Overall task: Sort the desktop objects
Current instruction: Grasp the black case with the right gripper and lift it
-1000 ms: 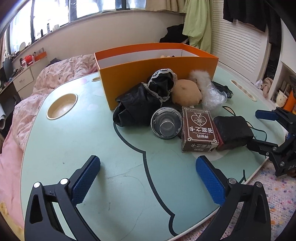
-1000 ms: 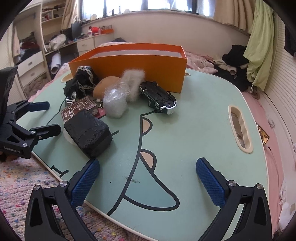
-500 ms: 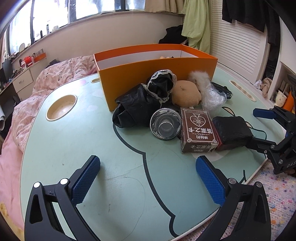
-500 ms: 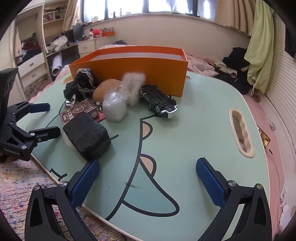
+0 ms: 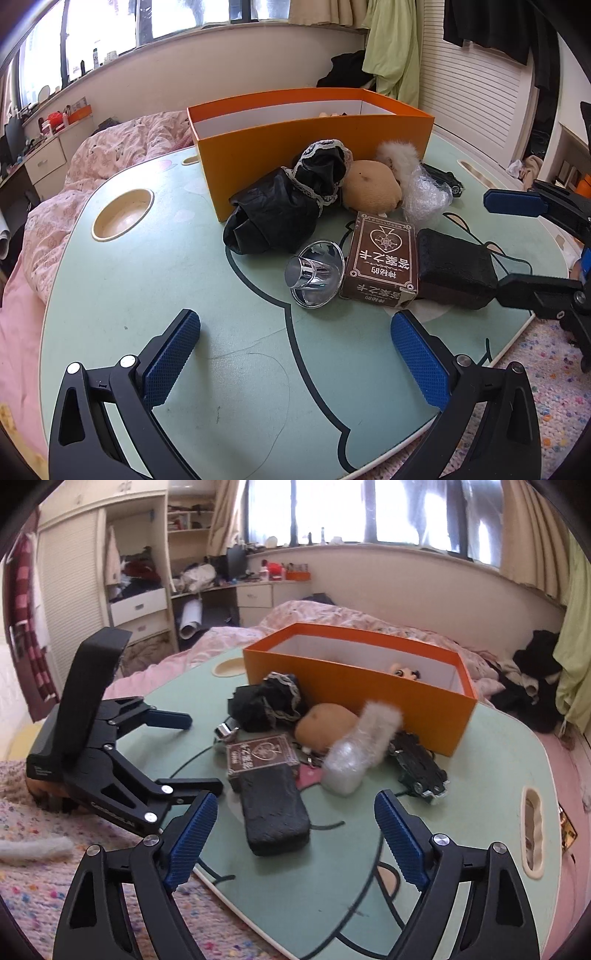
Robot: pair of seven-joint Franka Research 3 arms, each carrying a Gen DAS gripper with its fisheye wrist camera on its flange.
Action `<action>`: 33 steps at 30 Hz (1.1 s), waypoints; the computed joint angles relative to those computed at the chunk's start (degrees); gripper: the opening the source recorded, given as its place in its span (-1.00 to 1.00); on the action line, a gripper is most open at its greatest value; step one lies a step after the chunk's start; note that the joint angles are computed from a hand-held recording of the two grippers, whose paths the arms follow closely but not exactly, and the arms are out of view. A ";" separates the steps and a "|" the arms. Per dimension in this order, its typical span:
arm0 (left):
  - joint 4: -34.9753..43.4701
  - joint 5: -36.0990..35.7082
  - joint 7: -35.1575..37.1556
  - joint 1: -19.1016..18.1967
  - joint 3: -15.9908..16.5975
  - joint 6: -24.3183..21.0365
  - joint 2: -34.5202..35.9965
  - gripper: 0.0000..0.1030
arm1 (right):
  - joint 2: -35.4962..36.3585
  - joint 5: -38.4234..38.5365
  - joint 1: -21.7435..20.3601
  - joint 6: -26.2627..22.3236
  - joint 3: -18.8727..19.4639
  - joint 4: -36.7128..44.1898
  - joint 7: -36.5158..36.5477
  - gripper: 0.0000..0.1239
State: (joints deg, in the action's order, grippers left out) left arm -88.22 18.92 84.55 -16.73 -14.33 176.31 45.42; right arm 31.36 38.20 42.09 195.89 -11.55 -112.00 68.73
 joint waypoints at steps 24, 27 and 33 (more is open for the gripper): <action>0.04 0.29 -1.22 -0.61 0.78 0.37 -0.03 0.99 | 9.09 6.88 26.99 -9.16 -30.55 -1.51 13.40 -0.37; 0.06 0.32 -1.24 -0.59 0.77 0.39 0.02 0.99 | 8.76 5.83 26.96 -8.60 -30.85 -2.82 16.08 -0.18; -0.05 0.38 -1.30 -0.59 0.79 0.50 -0.03 0.99 | 10.13 2.91 28.71 -9.88 -33.72 -3.25 21.60 0.22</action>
State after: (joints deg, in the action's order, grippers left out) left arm -88.27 19.30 83.25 -17.32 -13.54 176.81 45.39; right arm 41.50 41.11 70.80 186.01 -45.27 -115.26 90.33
